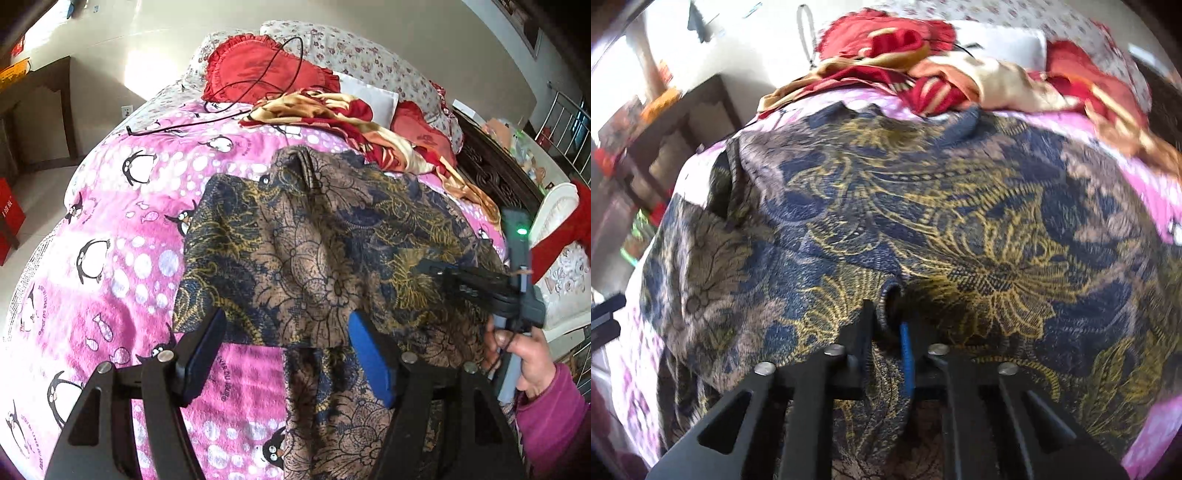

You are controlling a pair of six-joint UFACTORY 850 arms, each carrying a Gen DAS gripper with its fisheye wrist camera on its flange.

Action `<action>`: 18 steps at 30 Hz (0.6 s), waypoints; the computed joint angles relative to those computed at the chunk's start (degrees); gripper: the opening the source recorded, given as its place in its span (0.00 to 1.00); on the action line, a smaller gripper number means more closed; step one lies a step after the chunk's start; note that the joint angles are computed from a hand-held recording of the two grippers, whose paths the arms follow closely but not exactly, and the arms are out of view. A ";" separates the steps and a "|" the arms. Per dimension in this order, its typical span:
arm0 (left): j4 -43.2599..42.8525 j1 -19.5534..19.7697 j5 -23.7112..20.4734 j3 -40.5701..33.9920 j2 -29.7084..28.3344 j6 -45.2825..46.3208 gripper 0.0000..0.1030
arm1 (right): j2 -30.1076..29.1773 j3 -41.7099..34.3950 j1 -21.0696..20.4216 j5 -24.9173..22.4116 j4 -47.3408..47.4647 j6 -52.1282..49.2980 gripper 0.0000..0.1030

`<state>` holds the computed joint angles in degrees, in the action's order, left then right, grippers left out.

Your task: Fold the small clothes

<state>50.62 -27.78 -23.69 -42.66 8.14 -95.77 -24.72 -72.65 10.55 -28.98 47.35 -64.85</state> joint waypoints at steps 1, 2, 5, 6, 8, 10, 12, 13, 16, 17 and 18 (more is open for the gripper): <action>0.35 -0.04 0.09 0.04 0.10 -0.19 0.70 | 0.92 0.59 -0.46 -0.13 2.83 -2.61 0.11; 0.78 -0.12 0.11 0.02 -0.01 -0.43 0.70 | 1.71 1.03 -0.93 -0.11 4.29 -3.89 0.11; 0.92 -0.53 -0.37 -0.41 -0.68 0.12 0.70 | 4.32 1.56 -3.14 1.08 7.49 -6.58 0.11; 0.99 -0.64 -0.39 -0.60 -1.01 0.24 0.70 | 4.72 1.21 -4.02 1.69 8.05 -6.92 0.11; 0.95 -0.79 -0.09 -0.96 -1.75 0.33 0.70 | 4.99 -0.02 -5.65 3.10 8.89 -6.39 0.11; 0.36 -0.84 0.15 -1.19 -2.49 0.88 0.70 | 4.02 -2.42 -6.68 4.26 6.51 -2.05 0.11; -0.78 -0.96 -0.05 -1.56 -3.51 1.79 0.70 | 3.36 -3.53 -7.57 7.64 2.34 2.98 0.11; -1.37 -0.99 0.07 -1.61 -3.89 2.20 0.70 | 2.80 -4.14 -7.91 9.57 -1.97 7.86 0.11; -3.23 -1.05 0.51 -1.71 -5.11 3.54 0.70 | 0.07 -6.67 -9.43 11.50 -14.14 21.37 0.11; -3.85 -1.04 0.36 -1.93 -5.61 4.23 0.70 | -1.13 -7.72 -9.40 10.71 -19.27 25.84 0.11; -4.40 -1.18 -0.15 -2.21 -6.15 4.80 0.70 | -1.89 -8.38 -9.26 10.03 -24.24 29.79 0.12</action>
